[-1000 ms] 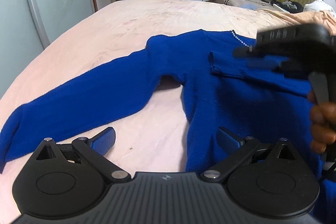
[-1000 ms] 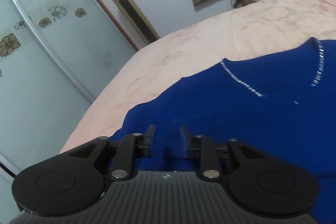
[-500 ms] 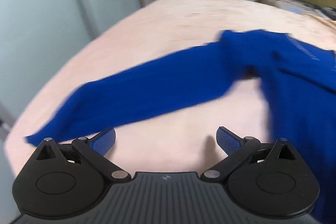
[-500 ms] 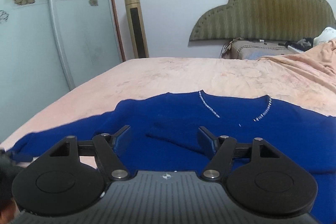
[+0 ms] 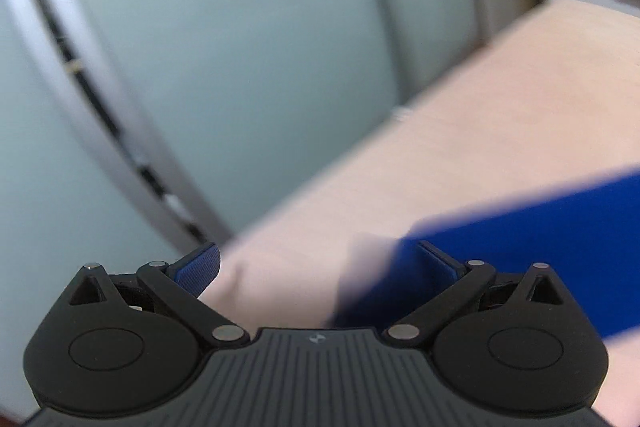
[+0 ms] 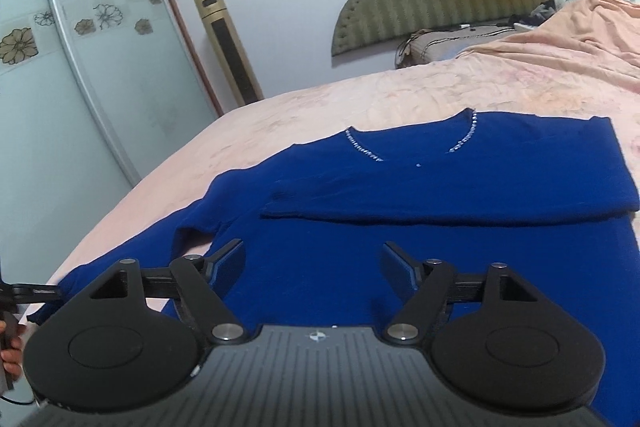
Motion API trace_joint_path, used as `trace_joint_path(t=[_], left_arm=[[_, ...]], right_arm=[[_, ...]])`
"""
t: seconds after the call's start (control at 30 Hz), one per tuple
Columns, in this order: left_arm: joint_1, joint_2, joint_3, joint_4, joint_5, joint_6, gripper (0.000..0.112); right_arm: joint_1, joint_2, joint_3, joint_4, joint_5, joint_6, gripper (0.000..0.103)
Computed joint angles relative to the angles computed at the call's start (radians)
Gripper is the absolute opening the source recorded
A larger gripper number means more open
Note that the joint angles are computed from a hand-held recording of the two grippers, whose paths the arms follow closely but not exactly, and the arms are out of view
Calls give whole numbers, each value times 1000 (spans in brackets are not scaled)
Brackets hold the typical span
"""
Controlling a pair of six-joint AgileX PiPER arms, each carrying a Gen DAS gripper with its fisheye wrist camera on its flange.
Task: Fold small clothes
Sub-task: 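Grasp the other sleeve cuff with the left gripper and lift it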
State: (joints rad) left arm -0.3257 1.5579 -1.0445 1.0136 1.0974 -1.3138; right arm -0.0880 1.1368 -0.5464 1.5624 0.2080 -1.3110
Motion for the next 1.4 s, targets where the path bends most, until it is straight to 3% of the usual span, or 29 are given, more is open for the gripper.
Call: trace_joint_path(t=[0.07,0.17,0.33,0.5,0.67,0.73,0.77,0.83,0.87,0.9,0.93,1.0,1.07,1.2,1.33,1.4], left_arm=[[25,6,-26,24,75,-18,103],[27,-77,-12,-29,50,32,103],[57,-212,14,-416,-193,258,103],[188,-211,72,-848,-404,401,102],[190,-230,162,-692,-552,65,102],[193,-223,184,-551,-587,-135,95],[180,-213,180,-469,-564,-235,89],[134,-164,136,-331,-450,-403,44],[130,-140,117,-312,-418,-432,32],[144,-133,112,-324,-425,-421,15],[180,-128,104,-358,-469,-372,9],[200,-117,93,-372,-488,-344,8],[158,-105,73,-284,-448,-396,8],[80,-81,-3,-78,-320,-422,7],[20,39,-235,69,-130,-368,7],[2,90,-330,104,-91,-331,7]], right_arm=[[-7,-4,7,34,5,-33,80],[-2,-3,8,55,5,-56,80],[30,-5,9,84,-6,-92,82],[39,-12,12,39,-3,-49,84],[22,-47,37,18,-5,-29,87],[1,-54,47,19,4,-27,88],[-10,-54,51,22,10,-26,88],[-37,-49,57,41,32,-43,88],[-38,-48,59,53,32,-53,88],[-35,-47,60,61,29,-62,88],[-36,-47,60,64,28,-69,88],[-39,-50,66,109,22,-133,88],[-51,-50,68,124,22,-161,88],[-101,-38,66,99,48,-155,88],[-151,-36,67,73,59,-146,88],[-183,-26,62,81,70,-163,88]])
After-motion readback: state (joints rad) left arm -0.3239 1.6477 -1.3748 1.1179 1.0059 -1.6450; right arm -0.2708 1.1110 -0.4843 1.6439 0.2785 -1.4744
